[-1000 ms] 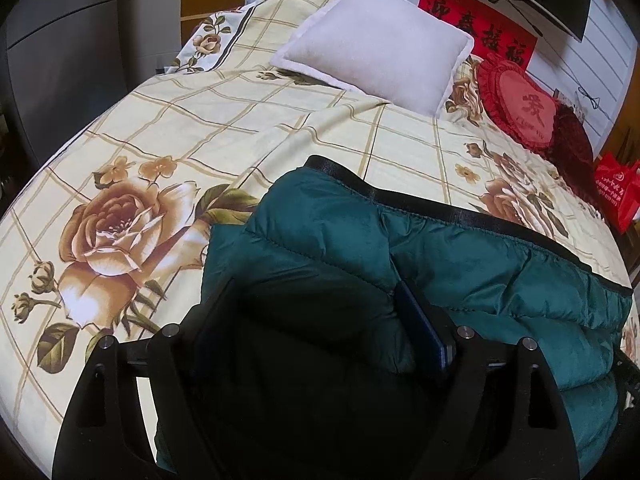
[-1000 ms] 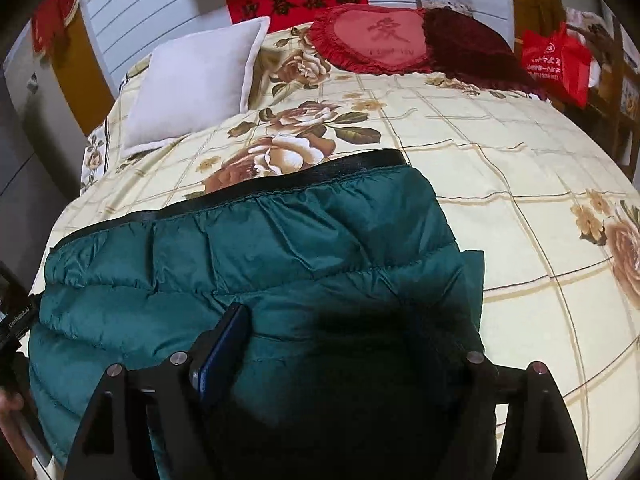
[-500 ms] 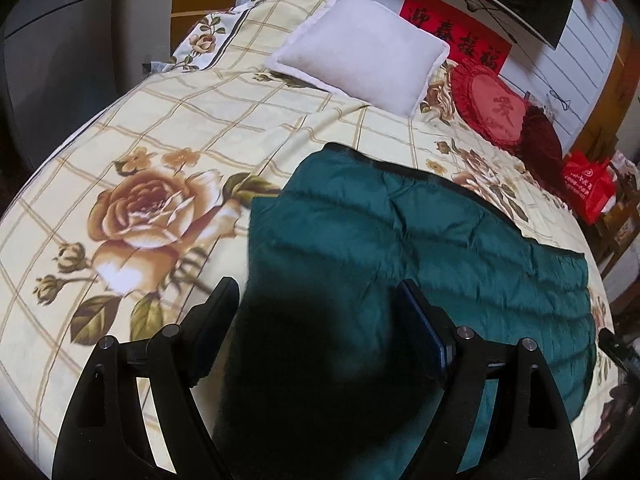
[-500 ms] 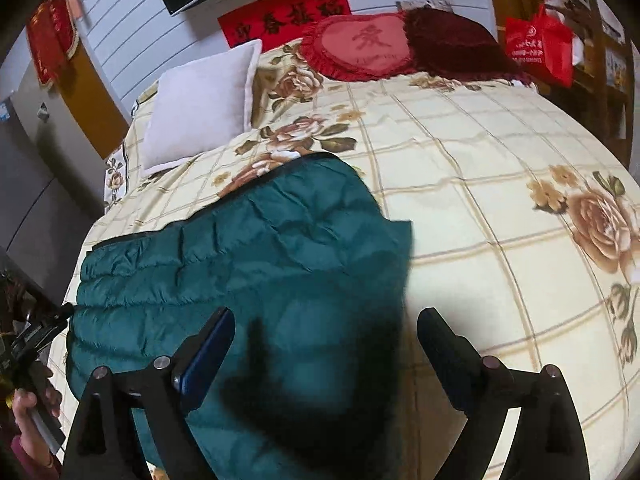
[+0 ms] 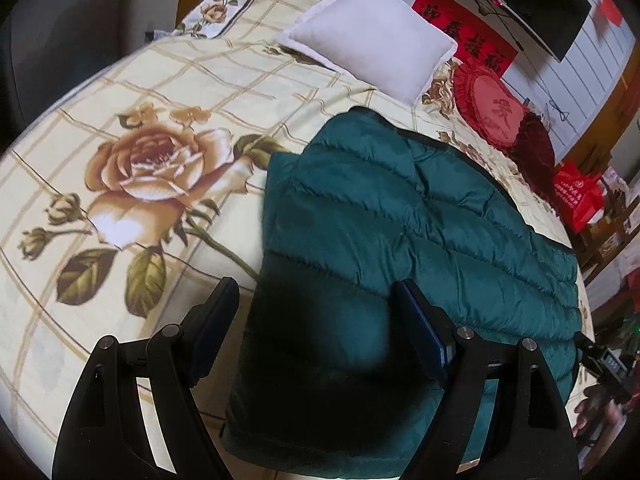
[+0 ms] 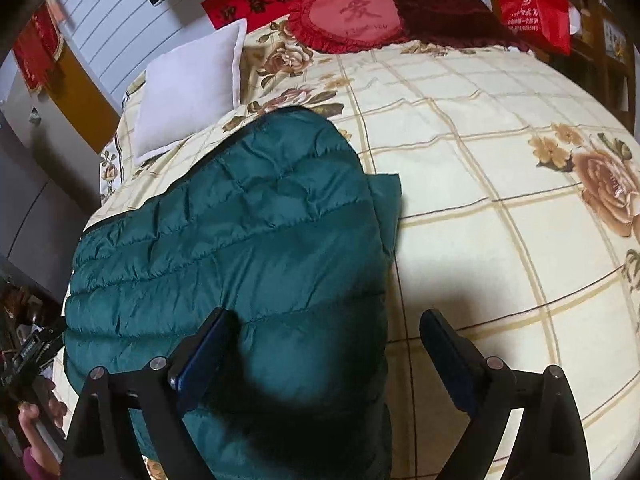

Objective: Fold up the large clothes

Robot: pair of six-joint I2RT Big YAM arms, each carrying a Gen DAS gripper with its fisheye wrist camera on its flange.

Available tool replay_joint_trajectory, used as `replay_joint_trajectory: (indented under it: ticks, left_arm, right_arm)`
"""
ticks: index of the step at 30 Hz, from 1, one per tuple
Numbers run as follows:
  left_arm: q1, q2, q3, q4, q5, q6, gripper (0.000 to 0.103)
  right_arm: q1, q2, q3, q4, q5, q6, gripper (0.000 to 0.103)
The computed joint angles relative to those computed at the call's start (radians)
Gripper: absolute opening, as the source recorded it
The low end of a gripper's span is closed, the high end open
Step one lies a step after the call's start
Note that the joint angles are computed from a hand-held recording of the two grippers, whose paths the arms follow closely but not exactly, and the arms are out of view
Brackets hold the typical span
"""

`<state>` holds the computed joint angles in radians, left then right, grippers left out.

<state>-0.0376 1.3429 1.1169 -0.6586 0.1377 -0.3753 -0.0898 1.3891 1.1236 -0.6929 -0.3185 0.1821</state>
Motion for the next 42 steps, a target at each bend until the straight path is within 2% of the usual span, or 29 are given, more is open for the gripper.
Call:
replay_joint_trajectory:
  ticks: [5, 7, 10, 12, 15, 19, 22, 24, 27, 30, 33, 37, 42]
  left_arm:
    - [0.028, 0.022, -0.013, 0.038, 0.104, -0.044, 0.083]
    - [0.038, 0.033, -0.019, 0.056, 0.143, -0.067, 0.09]
    - [0.049, 0.047, -0.037, 0.096, 0.206, -0.105, 0.093]
    - [0.053, 0.057, -0.04, 0.109, 0.233, -0.128, 0.098]
    - [0.062, 0.076, -0.037, 0.119, 0.29, -0.161, 0.101]
    - [0.045, 0.083, -0.024, 0.125, 0.275, -0.137, 0.102]
    - [0.033, 0.1, 0.005, 0.088, 0.276, -0.097, 0.102]
    - [0.027, 0.101, 0.019, 0.061, 0.283, -0.068, 0.101]
    - [0.018, 0.069, -0.002, 0.079, 0.263, -0.042, 0.084]
    - [0.009, 0.034, -0.014, 0.073, 0.248, -0.017, 0.071]
    - [0.014, -0.002, -0.025, 0.052, 0.266, -0.014, 0.065]
    - [0.03, -0.069, -0.05, 0.007, 0.305, 0.008, 0.06]
    - [0.062, -0.179, -0.088, -0.061, 0.381, 0.044, 0.059]
  right_arm:
    - [-0.019, 0.039, 0.009, 0.024, -0.07, 0.022, 0.1]
    - [-0.021, 0.057, 0.015, 0.03, -0.102, 0.024, 0.102]
    - [-0.021, 0.086, 0.026, 0.041, -0.153, 0.017, 0.103]
    - [-0.023, 0.109, 0.039, 0.042, -0.182, 0.012, 0.103]
    - [-0.028, 0.149, 0.067, 0.033, -0.232, 0.012, 0.103]
    - [-0.019, 0.163, 0.078, 0.034, -0.236, 0.007, 0.103]
    - [-0.003, 0.155, 0.07, 0.038, -0.247, 0.015, 0.103]
    - [0.012, 0.129, 0.047, 0.06, -0.232, 0.016, 0.093]
    - [0.02, 0.089, 0.028, 0.065, -0.223, 0.007, 0.065]
    - [0.016, 0.042, 0.013, 0.054, -0.237, 0.003, 0.05]
    - [0.015, -0.003, -0.006, 0.047, -0.252, 0.003, 0.045]
    - [0.02, -0.077, -0.031, 0.021, -0.269, 0.0, 0.043]
    - [0.001, -0.179, -0.073, -0.031, -0.342, -0.012, 0.042]
